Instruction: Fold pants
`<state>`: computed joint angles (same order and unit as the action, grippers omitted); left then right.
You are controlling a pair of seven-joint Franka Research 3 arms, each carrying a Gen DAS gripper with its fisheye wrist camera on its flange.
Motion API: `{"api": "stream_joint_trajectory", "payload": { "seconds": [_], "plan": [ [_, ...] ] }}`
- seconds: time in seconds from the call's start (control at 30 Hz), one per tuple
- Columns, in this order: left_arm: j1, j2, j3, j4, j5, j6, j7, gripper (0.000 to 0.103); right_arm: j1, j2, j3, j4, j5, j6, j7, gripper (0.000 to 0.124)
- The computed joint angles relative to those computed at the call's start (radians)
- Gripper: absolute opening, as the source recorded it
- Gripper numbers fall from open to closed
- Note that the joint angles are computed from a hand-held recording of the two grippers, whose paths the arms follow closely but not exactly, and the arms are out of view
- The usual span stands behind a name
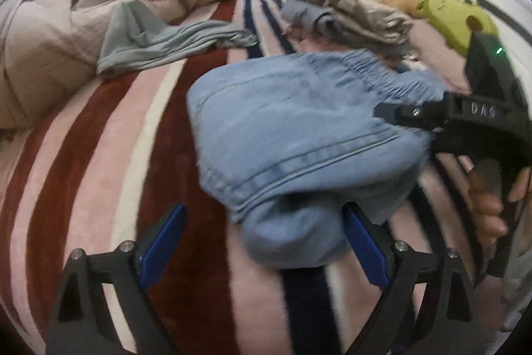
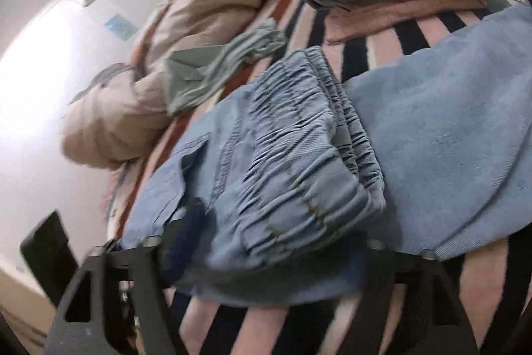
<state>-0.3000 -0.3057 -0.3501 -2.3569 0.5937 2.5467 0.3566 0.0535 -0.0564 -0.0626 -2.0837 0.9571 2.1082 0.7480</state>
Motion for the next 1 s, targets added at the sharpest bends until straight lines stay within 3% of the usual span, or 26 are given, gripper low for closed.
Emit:
{"api": "stream_joint_trajectory", "payload": {
  "seconds": [0.03,0.07,0.17,0.3,0.47,0.5,0.63,0.67,0.73,0.8,0.9,1.0],
  "plan": [
    [0.005,-0.004,-0.002,-0.005,0.002,-0.01,-0.015,0.089,0.004,-0.002,0.006,-0.005,0.0,0.025,0.008,0.047],
    [0.007,-0.013,0.003,-0.018,-0.001,0.003,-0.029,0.088,0.008,-0.006,0.009,-0.01,0.004,0.045,0.008,0.035],
    [0.021,-0.06,0.019,-0.076,-0.012,0.1,-0.071,0.087,0.017,-0.032,0.011,-0.037,0.031,0.108,-0.011,0.026],
    [0.034,-0.07,0.002,-0.079,-0.006,0.137,-0.072,0.087,0.032,-0.072,0.003,-0.047,0.081,0.147,-0.068,0.022],
    [0.069,-0.025,-0.014,-0.048,0.023,0.219,-0.12,0.087,0.057,-0.103,0.0,0.001,0.108,0.131,-0.093,0.021],
    [0.082,-0.016,-0.027,-0.035,0.034,0.206,-0.153,0.087,0.063,-0.111,0.0,0.005,0.111,0.13,-0.099,0.021],
    [0.07,0.023,-0.051,0.038,0.048,-0.021,-0.195,0.085,0.08,-0.141,-0.002,0.004,0.117,0.156,-0.109,0.02],
    [0.06,0.021,-0.041,0.033,0.05,-0.031,-0.195,0.082,0.079,-0.142,-0.008,0.002,0.118,0.163,-0.101,0.02],
    [0.048,0.008,-0.031,0.02,0.066,-0.05,-0.209,0.067,0.072,-0.135,-0.021,0.007,0.121,0.163,-0.075,0.02],
    [0.042,-0.008,-0.023,0.002,0.09,-0.022,-0.228,0.059,0.061,-0.12,-0.034,0.017,0.127,0.159,-0.056,0.019],
    [0.049,-0.003,-0.052,0.033,0.167,-0.05,-0.258,0.045,0.032,-0.085,-0.051,0.04,0.126,0.135,-0.033,0.018],
    [0.028,0.031,-0.052,0.079,0.196,-0.084,-0.223,0.04,0.01,-0.074,-0.048,0.022,0.119,0.17,-0.068,0.018]
  ]
}}
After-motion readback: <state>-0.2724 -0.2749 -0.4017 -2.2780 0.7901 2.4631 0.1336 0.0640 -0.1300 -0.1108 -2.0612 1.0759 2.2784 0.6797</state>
